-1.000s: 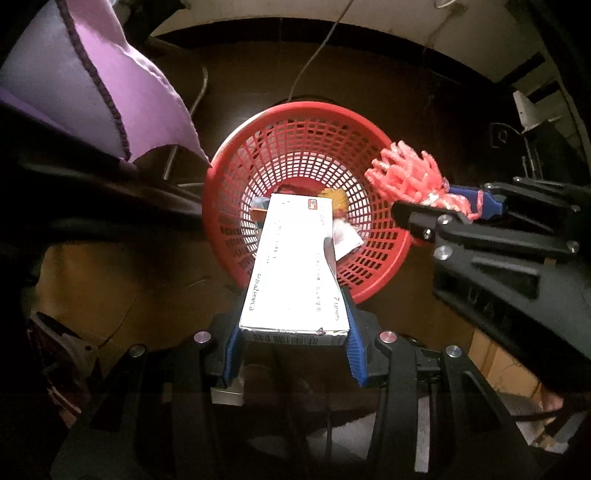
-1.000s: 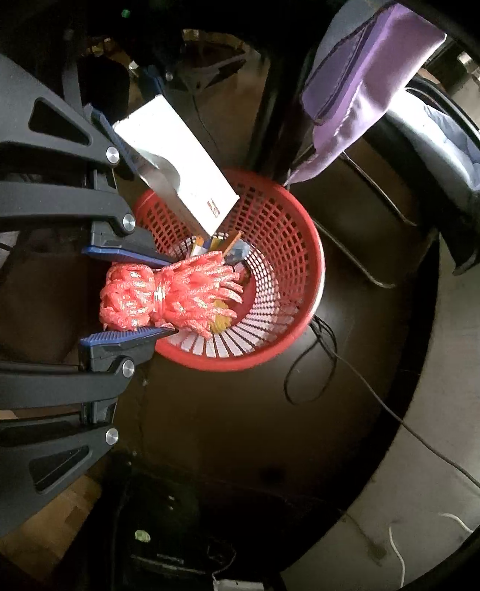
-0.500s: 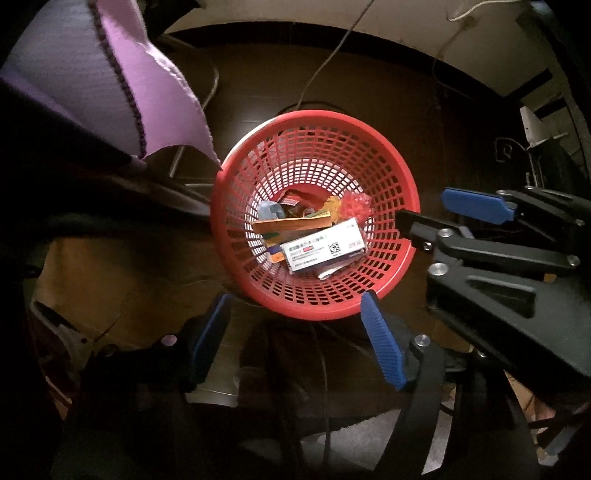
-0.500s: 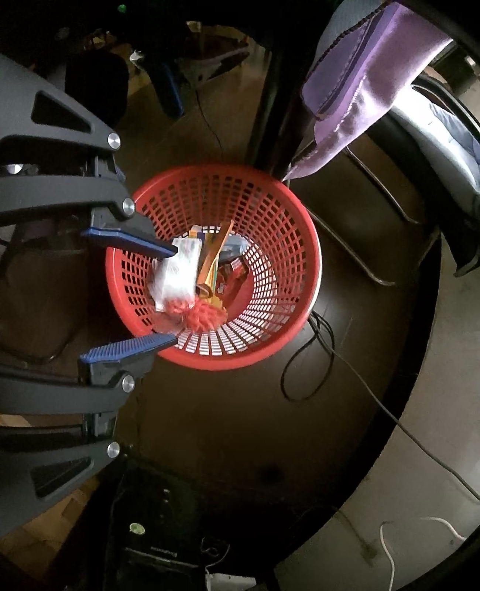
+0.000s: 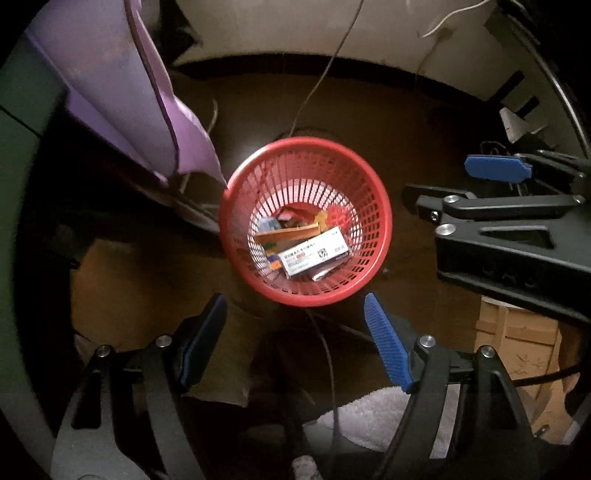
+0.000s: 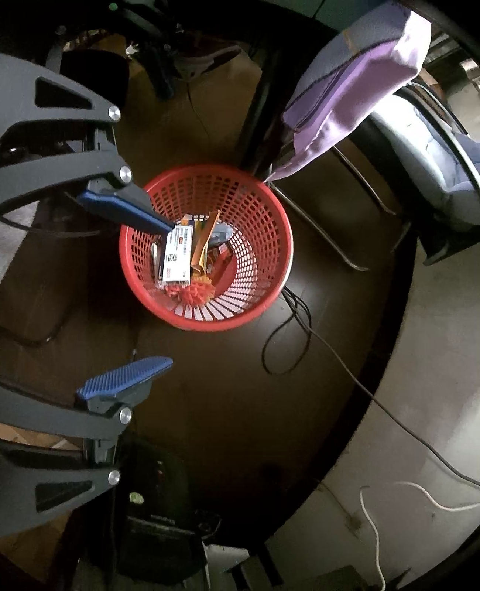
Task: Collect trash
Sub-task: 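Swing both open tools back over the table toward the paper cup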
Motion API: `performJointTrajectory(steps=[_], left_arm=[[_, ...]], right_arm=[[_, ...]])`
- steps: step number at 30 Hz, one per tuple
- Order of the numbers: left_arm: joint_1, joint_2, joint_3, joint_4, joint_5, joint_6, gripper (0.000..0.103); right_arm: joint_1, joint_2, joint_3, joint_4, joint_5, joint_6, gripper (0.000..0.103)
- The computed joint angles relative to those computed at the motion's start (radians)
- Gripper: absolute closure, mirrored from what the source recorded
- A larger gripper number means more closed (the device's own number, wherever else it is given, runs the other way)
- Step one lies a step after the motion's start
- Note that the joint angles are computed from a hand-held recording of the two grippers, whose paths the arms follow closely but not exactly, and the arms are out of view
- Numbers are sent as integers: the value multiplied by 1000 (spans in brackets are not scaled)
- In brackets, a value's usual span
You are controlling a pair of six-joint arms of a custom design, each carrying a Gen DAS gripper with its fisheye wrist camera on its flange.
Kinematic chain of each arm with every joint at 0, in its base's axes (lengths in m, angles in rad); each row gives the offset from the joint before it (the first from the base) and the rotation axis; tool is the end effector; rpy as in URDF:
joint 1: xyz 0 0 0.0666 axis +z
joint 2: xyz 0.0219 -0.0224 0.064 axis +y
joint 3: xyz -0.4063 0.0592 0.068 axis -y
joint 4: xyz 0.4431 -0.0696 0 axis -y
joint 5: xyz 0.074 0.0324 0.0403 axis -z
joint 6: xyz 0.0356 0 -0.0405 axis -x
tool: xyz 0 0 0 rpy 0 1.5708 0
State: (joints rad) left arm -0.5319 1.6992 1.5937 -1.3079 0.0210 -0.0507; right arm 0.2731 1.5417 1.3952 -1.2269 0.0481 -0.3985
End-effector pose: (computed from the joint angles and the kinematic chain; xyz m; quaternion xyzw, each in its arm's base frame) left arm 0.5156 -0.3048 0.3699 0.2871 0.9546 -0.0289 0.0739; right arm 0.5183 0.1430 0.3666 0.0647 0.9927 0.0099 0.1009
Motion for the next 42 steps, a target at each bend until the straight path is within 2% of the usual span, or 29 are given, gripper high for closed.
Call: performJointTrajectory(steps=[1,3,4,9,14,16,19,24,29,35,38,42], left_arm=[[-2,-12,-4,8,-5,-3,28],[-6,-48,-13,37,-21,-18,28],[-9,-61,-17,53,-28,-21,27],[0,-153,-26,114,-44,-16,21],[31,-246,-27,158,-41,30,17],[46,-289,-31,178,-74,66,17],[73,-340,-22,182,-74,97,17],[124,-408,-1,158,-91,105,14],[220,-470,14,133,-89,112,12],[387,-473,68,48,10,127,10],[452,-467,89,21,26,135,10],[568,-476,109,37,43,176,10]], right_arm=[[1,-7,5,-9,7,2,28],[5,-16,21,-33,37,4,15],[7,-24,30,-44,57,3,13],[11,-68,95,-58,131,-20,10],[47,-95,166,-35,171,-20,7],[76,-97,205,-27,190,-5,7],[107,-98,250,-14,196,8,6],[178,-82,337,-5,172,29,6],[259,-31,446,-15,183,74,6],[352,68,613,-29,195,128,6],[393,140,724,-53,191,164,6],[440,246,887,-85,186,202,6]])
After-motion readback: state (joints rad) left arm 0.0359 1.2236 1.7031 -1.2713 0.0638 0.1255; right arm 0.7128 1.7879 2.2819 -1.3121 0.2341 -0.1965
